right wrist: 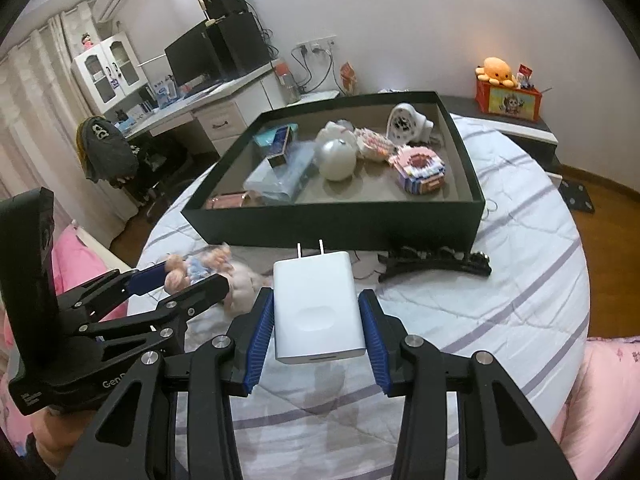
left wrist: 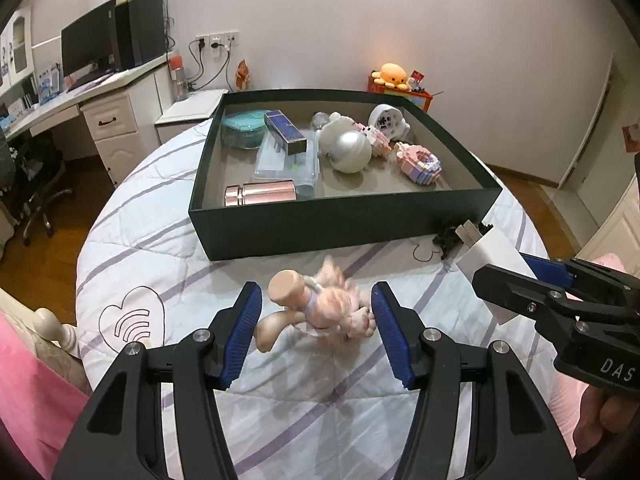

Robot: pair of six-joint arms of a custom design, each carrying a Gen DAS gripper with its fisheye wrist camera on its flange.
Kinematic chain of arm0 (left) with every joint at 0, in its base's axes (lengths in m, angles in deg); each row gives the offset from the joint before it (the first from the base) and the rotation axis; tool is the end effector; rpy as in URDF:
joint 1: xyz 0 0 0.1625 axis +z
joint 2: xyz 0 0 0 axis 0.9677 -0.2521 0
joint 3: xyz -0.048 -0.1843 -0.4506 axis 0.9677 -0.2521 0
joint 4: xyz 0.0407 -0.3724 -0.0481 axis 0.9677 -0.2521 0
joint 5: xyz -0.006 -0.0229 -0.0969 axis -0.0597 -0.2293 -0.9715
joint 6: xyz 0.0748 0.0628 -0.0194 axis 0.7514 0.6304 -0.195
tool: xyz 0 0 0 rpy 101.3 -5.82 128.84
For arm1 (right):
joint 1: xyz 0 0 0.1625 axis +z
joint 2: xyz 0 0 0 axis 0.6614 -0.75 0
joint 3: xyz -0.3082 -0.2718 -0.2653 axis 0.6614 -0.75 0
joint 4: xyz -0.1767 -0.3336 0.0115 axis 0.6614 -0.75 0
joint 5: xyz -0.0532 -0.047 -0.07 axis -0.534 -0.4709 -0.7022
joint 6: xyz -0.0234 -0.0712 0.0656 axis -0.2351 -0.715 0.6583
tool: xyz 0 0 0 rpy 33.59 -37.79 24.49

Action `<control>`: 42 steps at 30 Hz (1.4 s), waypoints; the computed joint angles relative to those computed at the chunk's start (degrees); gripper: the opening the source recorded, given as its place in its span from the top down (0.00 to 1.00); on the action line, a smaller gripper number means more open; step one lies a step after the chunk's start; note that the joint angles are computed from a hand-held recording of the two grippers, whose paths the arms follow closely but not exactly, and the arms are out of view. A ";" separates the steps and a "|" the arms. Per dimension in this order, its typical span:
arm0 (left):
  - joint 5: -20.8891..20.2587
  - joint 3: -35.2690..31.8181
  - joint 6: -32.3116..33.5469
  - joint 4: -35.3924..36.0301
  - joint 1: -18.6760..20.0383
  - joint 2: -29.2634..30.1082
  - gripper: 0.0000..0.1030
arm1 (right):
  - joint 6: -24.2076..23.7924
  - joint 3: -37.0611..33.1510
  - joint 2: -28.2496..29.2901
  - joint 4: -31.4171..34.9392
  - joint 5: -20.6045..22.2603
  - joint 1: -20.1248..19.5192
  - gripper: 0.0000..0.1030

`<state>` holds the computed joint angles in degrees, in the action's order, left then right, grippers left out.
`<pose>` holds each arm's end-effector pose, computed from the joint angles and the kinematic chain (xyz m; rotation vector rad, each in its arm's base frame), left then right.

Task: Organize rigid objects
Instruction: 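Carry the doll and white charger into the green box and release both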

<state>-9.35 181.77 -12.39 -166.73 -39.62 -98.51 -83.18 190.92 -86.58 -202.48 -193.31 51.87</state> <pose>-0.3199 -0.4472 -0.0127 1.2584 2.4674 -0.4315 0.0945 -0.3324 0.2439 -0.1521 -2.2926 1.1158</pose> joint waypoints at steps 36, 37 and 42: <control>-0.37 -6.39 3.76 -1.12 -1.75 -2.49 0.64 | -6.28 -7.07 -8.38 8.69 -0.93 2.90 0.57; -0.16 -7.52 4.29 -1.09 -1.78 -2.24 0.64 | -6.87 -7.88 -8.91 9.54 -1.01 3.01 0.57; 0.53 -11.96 5.97 -0.82 -1.48 -0.82 0.64 | -9.22 -12.34 -11.43 14.46 -0.58 2.23 0.57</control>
